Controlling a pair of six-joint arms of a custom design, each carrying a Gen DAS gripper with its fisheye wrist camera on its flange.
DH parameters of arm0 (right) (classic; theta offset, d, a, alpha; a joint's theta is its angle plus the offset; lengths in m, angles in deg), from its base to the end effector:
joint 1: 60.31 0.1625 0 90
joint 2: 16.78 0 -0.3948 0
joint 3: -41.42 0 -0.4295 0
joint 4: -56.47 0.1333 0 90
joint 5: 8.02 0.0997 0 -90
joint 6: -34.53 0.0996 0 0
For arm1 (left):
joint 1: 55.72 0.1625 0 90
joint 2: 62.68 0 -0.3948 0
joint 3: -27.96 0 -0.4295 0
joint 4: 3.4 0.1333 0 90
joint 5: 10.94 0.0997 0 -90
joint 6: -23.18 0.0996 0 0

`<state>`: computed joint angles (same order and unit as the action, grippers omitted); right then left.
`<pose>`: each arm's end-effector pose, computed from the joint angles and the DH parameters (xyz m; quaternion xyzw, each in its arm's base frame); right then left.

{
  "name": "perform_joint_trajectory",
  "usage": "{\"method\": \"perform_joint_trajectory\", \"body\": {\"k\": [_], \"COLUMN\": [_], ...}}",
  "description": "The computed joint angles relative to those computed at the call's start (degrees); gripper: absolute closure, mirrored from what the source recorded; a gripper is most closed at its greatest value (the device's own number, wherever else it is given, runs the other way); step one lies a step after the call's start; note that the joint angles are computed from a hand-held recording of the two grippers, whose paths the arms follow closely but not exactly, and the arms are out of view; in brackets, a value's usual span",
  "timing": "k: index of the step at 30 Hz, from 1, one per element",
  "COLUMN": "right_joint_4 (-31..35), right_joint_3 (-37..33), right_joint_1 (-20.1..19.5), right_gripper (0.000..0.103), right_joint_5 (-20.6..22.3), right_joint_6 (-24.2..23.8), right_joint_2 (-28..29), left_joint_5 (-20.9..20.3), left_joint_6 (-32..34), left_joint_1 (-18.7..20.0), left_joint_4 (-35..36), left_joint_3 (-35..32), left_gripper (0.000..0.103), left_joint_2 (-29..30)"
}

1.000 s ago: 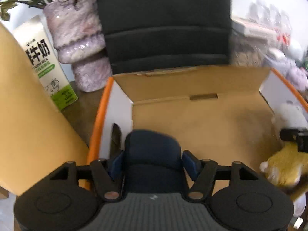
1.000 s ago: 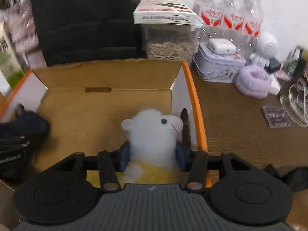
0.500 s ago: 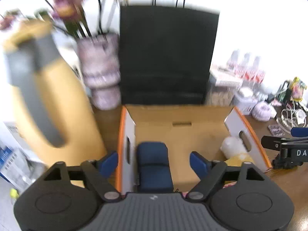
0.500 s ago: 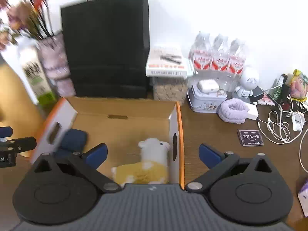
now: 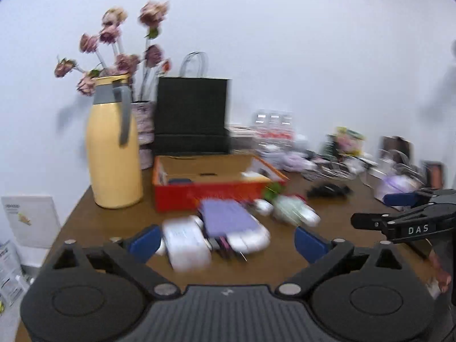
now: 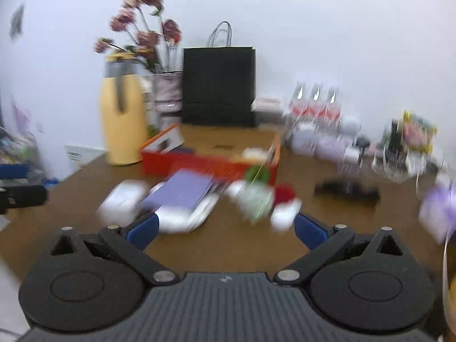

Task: Organize objects
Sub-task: 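Withdraw both open tools from the box back over the table, then grasp the purple cloth with the right tool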

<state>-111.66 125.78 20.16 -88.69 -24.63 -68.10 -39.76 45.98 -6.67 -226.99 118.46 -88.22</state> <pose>0.0237 -0.7612 0.2377 0.4146 -0.8224 0.3579 0.1536 -0.2391 -0.6121 0.0189 0.1318 0.7553 -0.5455 0.3385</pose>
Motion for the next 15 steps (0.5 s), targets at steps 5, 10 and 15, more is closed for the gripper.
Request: {"method": "perform_joint_trajectory", "body": {"k": [5,10,15], "right_joint_4": [7.36,0.66,-0.06], "right_joint_3": [5.67,3.26,-0.59], "right_joint_1": [-2.95,-2.06,-1.15], "right_gripper": [0.0,0.0,0.0], "right_joint_5": [-0.31,0.31,-2.31], "right_joint_6": [4.59,6.8,5.57], "right_joint_2": [-6.31,-2.71,1.81], "left_joint_5": [5.07,10.4,5.67], "left_joint_6": [-12.37,-11.83,-13.78], "left_joint_1": [-1.56,0.87,4.08], "left_joint_4": [4.1,6.72,11.77], "left_joint_3": [5.43,-0.96,-3.29], "left_gripper": [0.0,0.0,0.0], "left_joint_2": [-1.02,1.19,1.54]}}
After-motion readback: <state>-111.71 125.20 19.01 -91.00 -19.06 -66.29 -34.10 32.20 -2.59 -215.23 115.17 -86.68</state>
